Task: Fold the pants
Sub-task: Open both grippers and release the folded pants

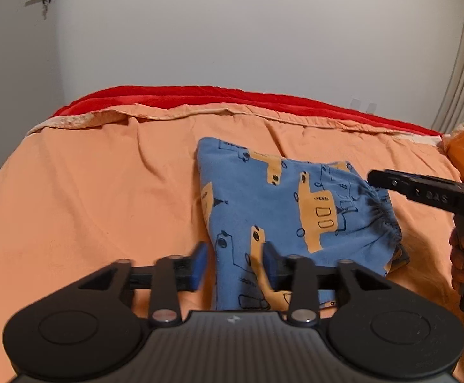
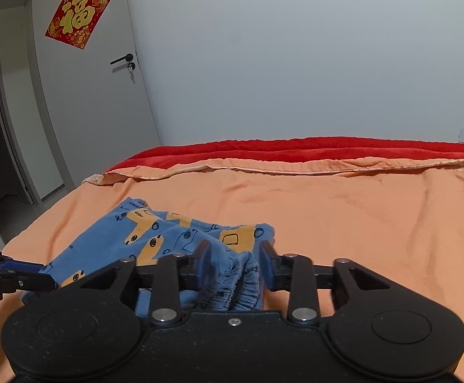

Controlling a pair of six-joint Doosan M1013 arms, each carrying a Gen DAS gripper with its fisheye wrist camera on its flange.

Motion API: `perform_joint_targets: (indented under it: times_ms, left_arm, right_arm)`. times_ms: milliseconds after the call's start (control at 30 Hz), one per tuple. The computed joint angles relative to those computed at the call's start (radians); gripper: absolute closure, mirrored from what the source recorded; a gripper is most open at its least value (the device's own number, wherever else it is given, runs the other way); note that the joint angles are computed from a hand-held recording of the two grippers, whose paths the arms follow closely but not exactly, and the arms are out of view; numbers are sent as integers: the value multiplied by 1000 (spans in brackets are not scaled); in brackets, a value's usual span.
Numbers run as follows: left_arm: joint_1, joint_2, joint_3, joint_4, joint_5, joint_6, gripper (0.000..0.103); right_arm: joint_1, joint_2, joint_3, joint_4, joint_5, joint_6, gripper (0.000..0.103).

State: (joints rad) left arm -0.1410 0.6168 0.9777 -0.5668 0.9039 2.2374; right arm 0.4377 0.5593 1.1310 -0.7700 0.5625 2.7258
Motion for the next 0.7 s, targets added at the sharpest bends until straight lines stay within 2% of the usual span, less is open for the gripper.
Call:
perform_joint_targets:
  times_ms: [133, 200, 267, 300, 333, 533, 700]
  left_arm:
    - [2, -29, 40, -21, -50, -9, 23]
    - [2, -49, 71, -31, -93, -3, 8]
    - [-1, -74, 109, -35, -142, 8, 2]
    - [-2, -85, 126, -39, -160, 17, 0]
    - [-1, -96, 143, -46, -172, 28, 0]
    - [5, -162, 250, -91, -231, 92, 0]
    - [13, -211, 336, -131, -270, 188, 0]
  right_arm:
    - [21, -19, 22, -107, 16, 82, 32]
    - [34, -31, 40, -175, 26, 142, 18]
    - [51, -45, 58, -245, 48, 208, 8]
    - [60, -52, 67, -281, 61, 243, 2]
    - [70, -60, 80, -318, 76, 281, 1]
    - [121, -101, 134, -417, 142, 419, 1]
    - [162, -124, 164, -425, 201, 489, 1]
